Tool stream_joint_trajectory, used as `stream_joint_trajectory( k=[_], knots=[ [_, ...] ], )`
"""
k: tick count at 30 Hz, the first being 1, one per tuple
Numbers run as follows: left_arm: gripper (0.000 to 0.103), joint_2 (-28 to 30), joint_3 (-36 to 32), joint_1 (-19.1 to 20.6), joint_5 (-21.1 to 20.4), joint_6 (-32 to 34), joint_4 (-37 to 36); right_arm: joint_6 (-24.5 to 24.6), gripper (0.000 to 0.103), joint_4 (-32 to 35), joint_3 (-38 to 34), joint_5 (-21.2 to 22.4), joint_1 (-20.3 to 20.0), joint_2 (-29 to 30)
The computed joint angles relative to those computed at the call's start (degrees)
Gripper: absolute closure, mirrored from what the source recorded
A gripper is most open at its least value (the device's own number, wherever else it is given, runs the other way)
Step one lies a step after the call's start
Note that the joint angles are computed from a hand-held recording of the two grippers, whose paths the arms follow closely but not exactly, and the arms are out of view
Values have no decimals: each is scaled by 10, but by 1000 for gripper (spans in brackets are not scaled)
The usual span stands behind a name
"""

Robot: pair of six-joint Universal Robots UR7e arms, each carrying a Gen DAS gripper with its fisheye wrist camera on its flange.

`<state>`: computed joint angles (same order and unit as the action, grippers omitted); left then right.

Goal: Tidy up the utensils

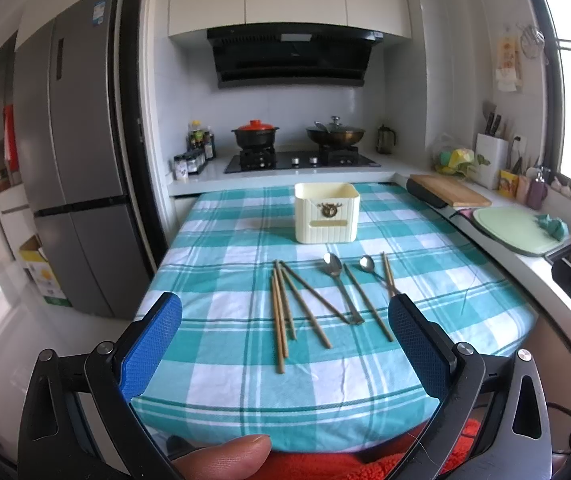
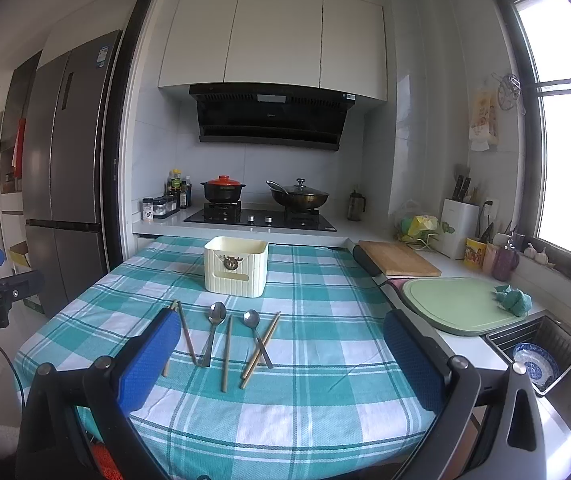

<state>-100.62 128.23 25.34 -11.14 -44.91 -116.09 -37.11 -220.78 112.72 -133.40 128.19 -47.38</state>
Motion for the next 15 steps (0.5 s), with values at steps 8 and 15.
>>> stream_joint_trajectory(
  k=[8, 15],
  knots=[
    [0, 2, -1, 1, -1, 1, -1, 1, 0, 3, 1, 0, 0, 0],
    [0, 2, -1, 1, -2, 4, -3, 2, 0, 1, -2, -2, -1, 1]
  ],
)
